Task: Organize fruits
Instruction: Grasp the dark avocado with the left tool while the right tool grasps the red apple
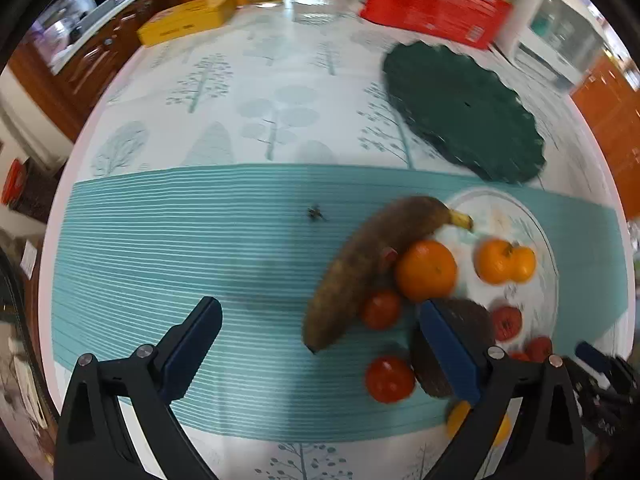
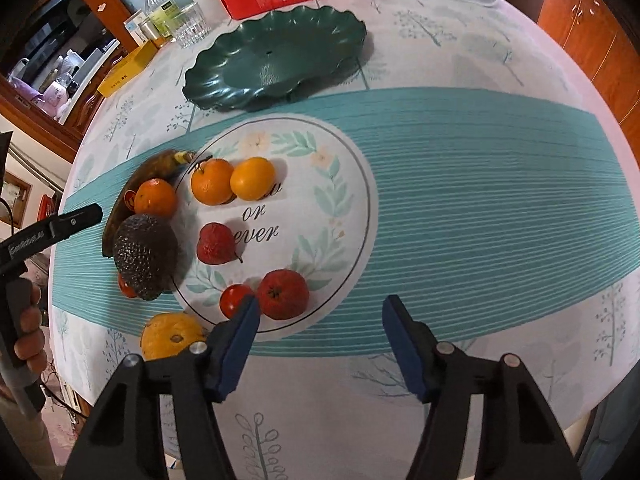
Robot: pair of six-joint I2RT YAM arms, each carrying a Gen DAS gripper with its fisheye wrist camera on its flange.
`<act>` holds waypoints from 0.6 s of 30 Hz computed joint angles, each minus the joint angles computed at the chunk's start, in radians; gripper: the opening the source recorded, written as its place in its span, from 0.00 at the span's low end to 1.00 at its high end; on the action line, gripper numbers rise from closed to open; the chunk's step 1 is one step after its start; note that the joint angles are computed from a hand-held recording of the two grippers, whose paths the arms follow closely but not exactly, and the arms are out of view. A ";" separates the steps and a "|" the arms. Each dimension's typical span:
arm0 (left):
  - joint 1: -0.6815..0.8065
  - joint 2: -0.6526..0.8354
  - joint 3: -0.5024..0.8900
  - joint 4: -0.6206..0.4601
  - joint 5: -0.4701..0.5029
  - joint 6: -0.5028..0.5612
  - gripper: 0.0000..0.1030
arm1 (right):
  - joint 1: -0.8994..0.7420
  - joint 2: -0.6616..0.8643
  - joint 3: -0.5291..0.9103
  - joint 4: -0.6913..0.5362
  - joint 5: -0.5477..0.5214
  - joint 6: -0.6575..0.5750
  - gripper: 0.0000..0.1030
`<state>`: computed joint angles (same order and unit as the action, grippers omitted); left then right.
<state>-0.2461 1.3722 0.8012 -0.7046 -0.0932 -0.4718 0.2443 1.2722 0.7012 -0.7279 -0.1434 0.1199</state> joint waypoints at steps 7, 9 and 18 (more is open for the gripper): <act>-0.147 0.011 0.011 0.011 0.045 0.014 0.92 | 0.007 0.078 -0.024 0.062 -0.066 0.023 0.46; -0.180 0.031 0.020 0.022 0.054 0.002 0.92 | 0.014 0.084 -0.031 0.078 -0.076 0.033 0.46; -0.226 0.098 0.035 0.084 0.136 -0.046 0.92 | -0.006 0.118 -0.038 0.119 -0.141 0.032 0.45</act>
<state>-0.4719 1.4705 0.8359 -0.6211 0.0430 -0.5179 0.2386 1.3900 0.6630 -0.6093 -0.2848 0.1524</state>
